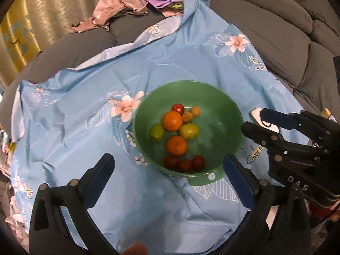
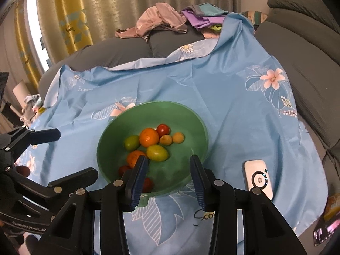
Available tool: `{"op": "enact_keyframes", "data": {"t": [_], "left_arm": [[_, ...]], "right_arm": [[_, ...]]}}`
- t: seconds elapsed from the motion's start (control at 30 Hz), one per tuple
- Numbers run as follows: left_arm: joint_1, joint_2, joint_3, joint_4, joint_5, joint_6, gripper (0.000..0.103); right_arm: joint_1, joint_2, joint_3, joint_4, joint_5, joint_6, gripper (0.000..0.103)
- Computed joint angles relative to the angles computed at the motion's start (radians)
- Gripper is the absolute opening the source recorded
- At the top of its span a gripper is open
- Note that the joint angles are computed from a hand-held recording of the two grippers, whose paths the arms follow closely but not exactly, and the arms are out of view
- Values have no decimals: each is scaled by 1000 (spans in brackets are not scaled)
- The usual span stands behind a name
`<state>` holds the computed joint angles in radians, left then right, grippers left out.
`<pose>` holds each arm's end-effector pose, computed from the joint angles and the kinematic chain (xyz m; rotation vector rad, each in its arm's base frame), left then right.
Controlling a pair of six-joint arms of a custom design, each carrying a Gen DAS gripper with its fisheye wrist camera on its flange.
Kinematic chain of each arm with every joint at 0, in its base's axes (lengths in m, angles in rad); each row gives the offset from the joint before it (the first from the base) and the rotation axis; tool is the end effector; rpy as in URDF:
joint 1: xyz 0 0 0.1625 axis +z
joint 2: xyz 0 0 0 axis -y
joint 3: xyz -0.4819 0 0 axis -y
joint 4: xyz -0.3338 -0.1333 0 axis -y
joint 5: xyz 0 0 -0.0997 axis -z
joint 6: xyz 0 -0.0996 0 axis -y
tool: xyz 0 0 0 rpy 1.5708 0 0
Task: Organize fruits
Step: 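Withdraw the right gripper from the bowl while the left gripper holds it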
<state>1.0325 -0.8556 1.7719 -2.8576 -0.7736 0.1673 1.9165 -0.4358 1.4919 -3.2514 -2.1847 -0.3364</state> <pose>-0.1511 -0.6521 0.2327 0.6389 2.2728 -0.6163 0.3187 -0.6608 0.0676 0.5772 -2.3681 0.7863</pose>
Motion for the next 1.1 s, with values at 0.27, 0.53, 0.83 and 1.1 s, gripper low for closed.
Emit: {"op": "enact_keyframes", "data": {"t": [0.27, 0.53, 0.83, 1.1], "left_arm": [[-11, -7, -27, 35, 10, -16, 102], [-18, -3, -38, 21, 44, -9, 102], [-20, 5, -48, 27, 65, -12, 102], [-19, 9, -56, 34, 69, -10, 102]], "right_arm": [[22, -22, -5, 43, -26, -23, 43], [27, -25, -25, 61, -26, -38, 43], [27, -24, -30, 66, -25, -37, 43], [27, -24, -31, 66, -26, -39, 43]]}}
